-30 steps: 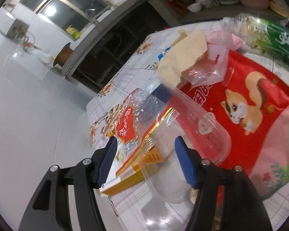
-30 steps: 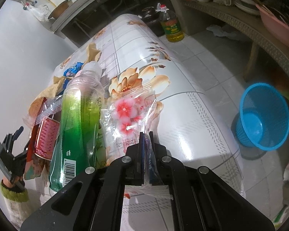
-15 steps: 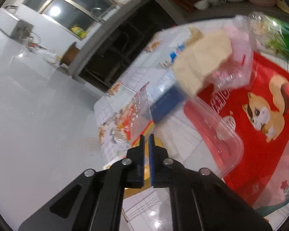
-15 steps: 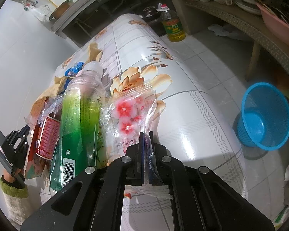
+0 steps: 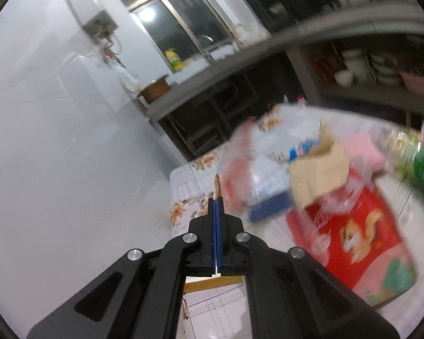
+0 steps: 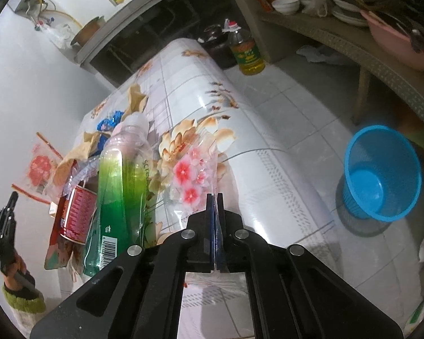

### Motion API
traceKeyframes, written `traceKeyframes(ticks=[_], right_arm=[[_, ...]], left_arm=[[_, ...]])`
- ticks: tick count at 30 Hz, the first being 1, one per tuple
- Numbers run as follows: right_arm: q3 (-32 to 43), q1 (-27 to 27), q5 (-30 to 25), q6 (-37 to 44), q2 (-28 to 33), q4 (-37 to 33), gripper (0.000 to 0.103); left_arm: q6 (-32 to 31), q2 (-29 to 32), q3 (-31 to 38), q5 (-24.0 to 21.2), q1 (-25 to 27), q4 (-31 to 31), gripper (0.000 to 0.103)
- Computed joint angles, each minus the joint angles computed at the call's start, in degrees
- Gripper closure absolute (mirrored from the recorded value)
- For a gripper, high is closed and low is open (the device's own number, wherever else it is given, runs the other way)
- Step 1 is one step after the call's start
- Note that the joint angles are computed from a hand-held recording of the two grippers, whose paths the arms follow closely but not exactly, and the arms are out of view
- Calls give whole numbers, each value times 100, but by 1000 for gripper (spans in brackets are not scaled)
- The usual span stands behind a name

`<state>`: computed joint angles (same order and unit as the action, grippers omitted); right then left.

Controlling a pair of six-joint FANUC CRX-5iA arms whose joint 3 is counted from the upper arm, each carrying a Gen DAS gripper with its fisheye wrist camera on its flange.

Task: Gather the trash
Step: 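Lift the plastic bag with the right tool while the left tool closes empty, then carry the bag over the blue wastebasket and open the right tool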

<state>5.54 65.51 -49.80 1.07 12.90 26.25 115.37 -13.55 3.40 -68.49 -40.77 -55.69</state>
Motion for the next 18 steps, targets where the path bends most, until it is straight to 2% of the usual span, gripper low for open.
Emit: traceKeyframes(ticks=[4,9,14,18], right_arm=[[-418,5,268,-398,-274,304,103],[-1051,27,615,-1063,-696,802,103],[-1883,45,845,-2097,-1267,1544,103],[-2552,113,626,-2970,-1761,2034,103]], left_arm=[[316,-111,231,105,-264,-18,103],[378,-34,537,576,-470,274,103],[-38,303,858,1530,-147,1736,103],[-759,976,1289,2050,-127,2862,103]])
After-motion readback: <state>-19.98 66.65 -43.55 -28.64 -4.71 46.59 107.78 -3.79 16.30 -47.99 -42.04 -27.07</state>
